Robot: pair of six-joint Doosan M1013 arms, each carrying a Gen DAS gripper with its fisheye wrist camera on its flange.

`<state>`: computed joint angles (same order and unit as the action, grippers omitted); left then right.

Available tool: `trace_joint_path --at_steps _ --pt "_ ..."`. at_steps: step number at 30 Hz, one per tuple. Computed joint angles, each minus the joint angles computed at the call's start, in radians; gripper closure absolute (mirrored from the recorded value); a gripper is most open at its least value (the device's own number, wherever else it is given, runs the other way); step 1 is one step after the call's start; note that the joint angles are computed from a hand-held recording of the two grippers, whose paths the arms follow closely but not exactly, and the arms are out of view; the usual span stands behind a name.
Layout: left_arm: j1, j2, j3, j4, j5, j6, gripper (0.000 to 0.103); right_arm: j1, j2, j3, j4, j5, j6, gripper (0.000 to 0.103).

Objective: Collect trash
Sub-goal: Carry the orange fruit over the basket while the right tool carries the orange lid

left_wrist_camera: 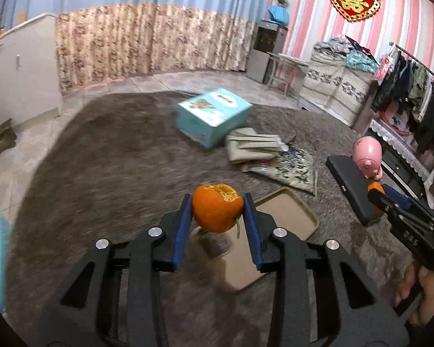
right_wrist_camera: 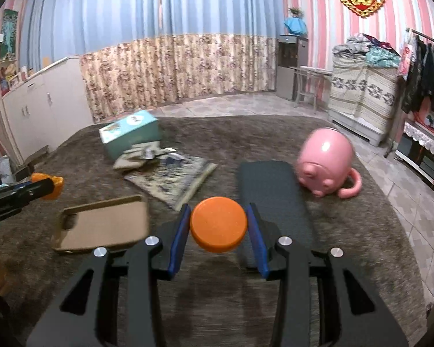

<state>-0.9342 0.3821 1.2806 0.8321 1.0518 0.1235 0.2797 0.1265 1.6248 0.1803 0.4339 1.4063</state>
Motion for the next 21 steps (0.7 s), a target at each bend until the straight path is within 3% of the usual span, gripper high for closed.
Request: trace_joint_path --at_steps 10,21 --pt "-0.046 -0.129 0.159 0.075 0.103 -0.153 0.069 0.085 -0.016 0.008 0.02 -0.01 -0.041 0.063" --pt "-0.087 -0.226 0.27 0.14 0.227 -0.266 0.069 0.174 -0.019 -0.013 0.018 0.008 -0.06 0.063"
